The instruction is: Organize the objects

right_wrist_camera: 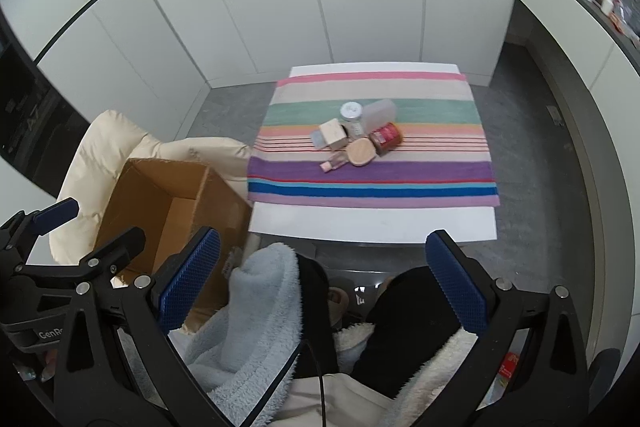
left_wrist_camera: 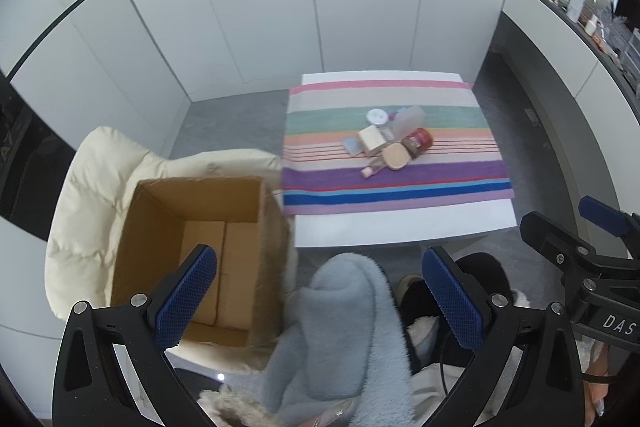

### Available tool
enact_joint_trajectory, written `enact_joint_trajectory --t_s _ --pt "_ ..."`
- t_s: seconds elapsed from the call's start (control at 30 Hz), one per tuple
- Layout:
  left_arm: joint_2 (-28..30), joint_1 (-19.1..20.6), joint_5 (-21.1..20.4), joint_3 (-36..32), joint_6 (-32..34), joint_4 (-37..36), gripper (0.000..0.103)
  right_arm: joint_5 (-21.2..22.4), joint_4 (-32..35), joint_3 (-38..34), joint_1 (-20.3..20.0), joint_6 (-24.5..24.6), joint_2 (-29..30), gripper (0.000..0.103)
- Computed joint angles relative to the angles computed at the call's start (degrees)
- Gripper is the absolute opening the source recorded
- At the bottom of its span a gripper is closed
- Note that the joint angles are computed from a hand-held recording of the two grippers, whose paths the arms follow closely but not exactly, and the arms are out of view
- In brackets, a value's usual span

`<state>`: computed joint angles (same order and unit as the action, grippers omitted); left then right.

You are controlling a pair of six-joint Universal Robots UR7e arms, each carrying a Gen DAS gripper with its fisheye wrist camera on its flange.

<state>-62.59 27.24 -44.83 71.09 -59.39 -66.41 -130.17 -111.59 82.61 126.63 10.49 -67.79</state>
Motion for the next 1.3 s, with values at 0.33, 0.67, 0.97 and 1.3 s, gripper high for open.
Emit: enact_joint_trajectory --t_s 0.33,0.67,0.97,1.3 --pt "7.2 -0.9 -1.6 -4.3 7.7 -6.9 0.103 -1.2 1.6 0.7 -4.9 1.6 -4.8 0.103" --pt "7.8 1.4 -2.8 -2.5 7.7 -15.8 0.103 -4.9 1.3 0.9 -7.2 0.8 -6.5 0.103" --pt "8.6 4.9 -3.0 -0.3 7.8 -17.4 0.103 -5.8 -1.2 0.7 -9.1 -1.1 -4.9 0.103" --pt "11.0 8.0 3.6 1.8 16.7 -24.9 0.102 -12.8 -20.7 4.1 -10.5 -15.1 -0.5 0.103"
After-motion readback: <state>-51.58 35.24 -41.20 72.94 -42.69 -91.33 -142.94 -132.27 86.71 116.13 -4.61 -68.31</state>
